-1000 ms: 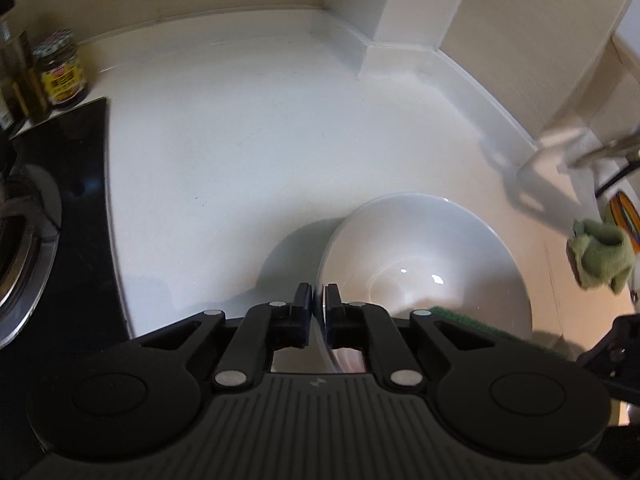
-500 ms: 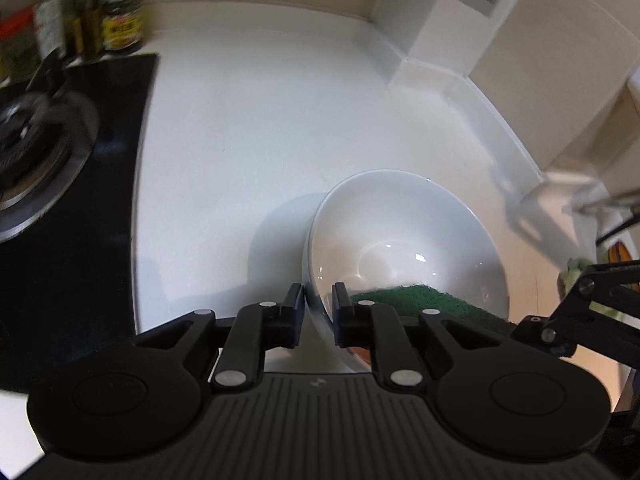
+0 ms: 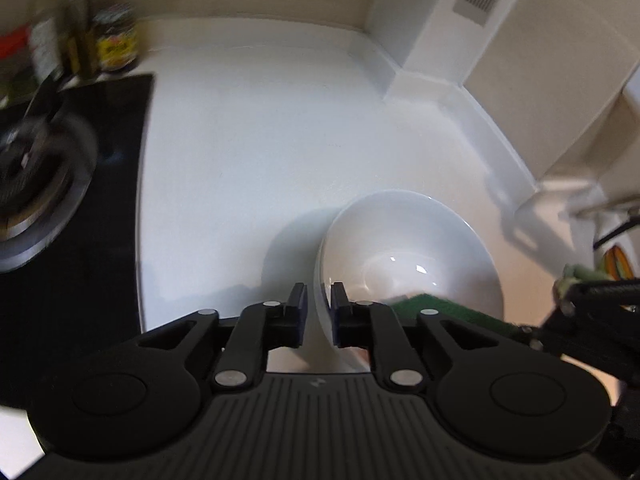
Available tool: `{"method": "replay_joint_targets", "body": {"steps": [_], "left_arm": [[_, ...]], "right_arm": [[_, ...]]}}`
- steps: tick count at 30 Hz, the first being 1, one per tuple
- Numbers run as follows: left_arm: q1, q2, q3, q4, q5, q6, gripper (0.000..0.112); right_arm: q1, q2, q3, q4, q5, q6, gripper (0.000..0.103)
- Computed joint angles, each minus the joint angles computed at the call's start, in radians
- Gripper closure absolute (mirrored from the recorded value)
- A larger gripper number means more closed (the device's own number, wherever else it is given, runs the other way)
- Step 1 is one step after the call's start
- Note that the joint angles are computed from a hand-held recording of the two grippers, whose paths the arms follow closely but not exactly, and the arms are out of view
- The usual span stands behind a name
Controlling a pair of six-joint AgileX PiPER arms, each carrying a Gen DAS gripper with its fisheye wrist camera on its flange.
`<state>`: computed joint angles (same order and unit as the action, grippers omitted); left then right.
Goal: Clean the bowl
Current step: 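Hold the bowl tilted with the left gripper while the right gripper scrubs inside with the sponge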
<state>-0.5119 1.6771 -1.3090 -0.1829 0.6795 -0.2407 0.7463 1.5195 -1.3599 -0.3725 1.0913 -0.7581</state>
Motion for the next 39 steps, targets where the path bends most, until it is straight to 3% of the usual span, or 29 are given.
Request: {"method": "replay_joint_targets", "body": {"steps": [8,13,18,24,27,30,34,37,39], "left_arm": [[-0.031,0.092,-0.097,0.069,0.037,0.016,0.099],[-0.033,0.231,-0.318,0.064,0.155,0.169,0.105],[-0.05,0.309,-0.466,0.093,0.233,0.13,0.105],[-0.057,0.136,-0.23,0.095,0.139,0.035,0.094],[-0.056,0.064,-0.115,0.08,0.087,-0.028,0.094],[-0.049,0.082,-0.103,0.046,0.102,-0.038,0.095],[-0.037,0.127,-0.122,-0.018,0.123,0.004,0.106],[-0.03,0.106,-0.114,-0.007,0.117,-0.02,0.105],[-0.014,0.083,-0.107,-0.033,0.117,-0.018,0.099]], "right_arm": [[-0.004,-0.001,0.0,0.003,0.0,0.016,0.076],[0.014,-0.015,0.011,-0.026,0.009,0.04,0.076],[0.028,-0.015,0.013,-0.055,0.027,0.075,0.076],[0.013,-0.036,0.038,-0.046,0.01,0.102,0.076],[0.001,-0.046,0.042,-0.043,0.005,0.095,0.076],[0.001,-0.049,0.048,-0.043,-0.002,0.094,0.076],[-0.003,-0.049,0.041,-0.039,0.001,0.09,0.075],[-0.007,-0.054,0.038,-0.039,0.002,0.093,0.075],[-0.009,-0.057,0.039,-0.038,0.0,0.096,0.075]]}}
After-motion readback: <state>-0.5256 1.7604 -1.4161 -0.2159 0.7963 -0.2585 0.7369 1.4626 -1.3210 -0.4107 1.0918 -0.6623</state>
